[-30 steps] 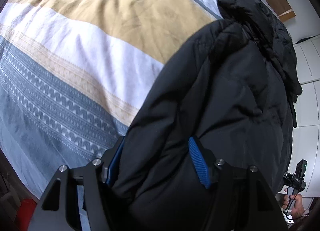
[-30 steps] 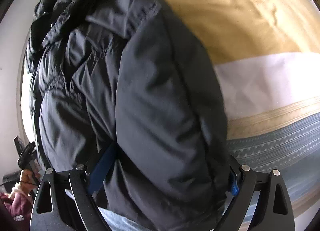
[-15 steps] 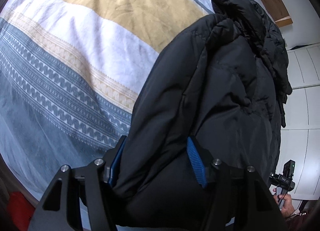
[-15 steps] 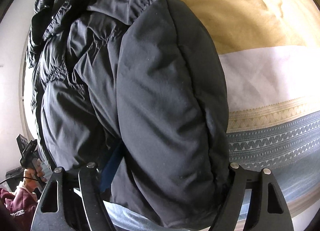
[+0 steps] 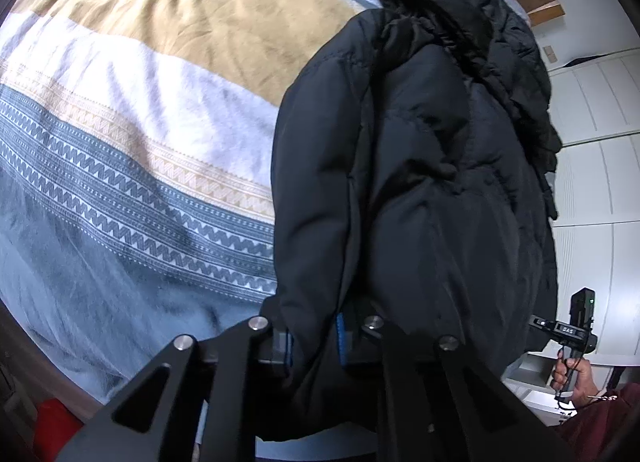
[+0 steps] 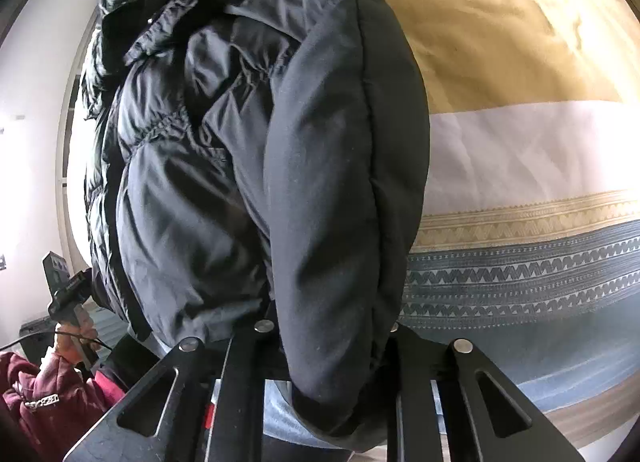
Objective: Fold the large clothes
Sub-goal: 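Grasp the jacket's side edge with both grippers, then lift the held side edge and fold it over the jacket, then open both grippers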
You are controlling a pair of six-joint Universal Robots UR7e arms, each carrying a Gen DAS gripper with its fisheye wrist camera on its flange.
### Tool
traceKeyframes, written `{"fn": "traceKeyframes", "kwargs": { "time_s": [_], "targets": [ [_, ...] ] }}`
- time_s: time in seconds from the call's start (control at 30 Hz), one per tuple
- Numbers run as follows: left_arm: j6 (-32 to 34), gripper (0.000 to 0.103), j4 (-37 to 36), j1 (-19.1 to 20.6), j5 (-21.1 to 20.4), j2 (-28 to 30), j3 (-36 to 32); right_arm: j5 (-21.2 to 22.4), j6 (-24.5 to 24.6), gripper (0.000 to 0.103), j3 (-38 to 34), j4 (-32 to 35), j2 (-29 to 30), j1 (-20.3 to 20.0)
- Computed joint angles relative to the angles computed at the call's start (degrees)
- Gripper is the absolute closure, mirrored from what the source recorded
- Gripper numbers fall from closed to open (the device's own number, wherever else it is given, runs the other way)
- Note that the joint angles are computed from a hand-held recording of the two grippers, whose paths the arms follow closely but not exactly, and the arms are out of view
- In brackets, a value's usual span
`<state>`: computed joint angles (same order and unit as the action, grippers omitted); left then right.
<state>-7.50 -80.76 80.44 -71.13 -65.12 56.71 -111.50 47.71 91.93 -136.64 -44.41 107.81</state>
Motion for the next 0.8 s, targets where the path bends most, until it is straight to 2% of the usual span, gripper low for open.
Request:
{"fn": "traceKeyframes", "kwargs": {
  "time_s": [0.37, 0.53, 0.67, 0.8],
  "targets": [
    [1.4, 0.092, 2.2, -2.0, -6.0, 2.1, -6.9, -1.2, -0.2, 0.092, -5.7, 3.7, 0.2, 3.5],
    [1.7, 0.093, 0.7, -2.9, -8.9, 4.2, -11.0, -1.4, -1.2, 0.093, -7.0, 2.1, -0.6, 4.2],
    [2.9, 0.093, -0.7, -3.6, -11.2, 7.4, -16.6, -2.2, -2.1, 0.093, -8.4, -0.1, -0.9, 5.0],
    [4.3, 0.093, -0.9, -4.2, -13.1, 12.2, -25.4, -4.3, -3.8, 0.094, -11.6, -0.9, -0.7, 5.7]
  ]
}}
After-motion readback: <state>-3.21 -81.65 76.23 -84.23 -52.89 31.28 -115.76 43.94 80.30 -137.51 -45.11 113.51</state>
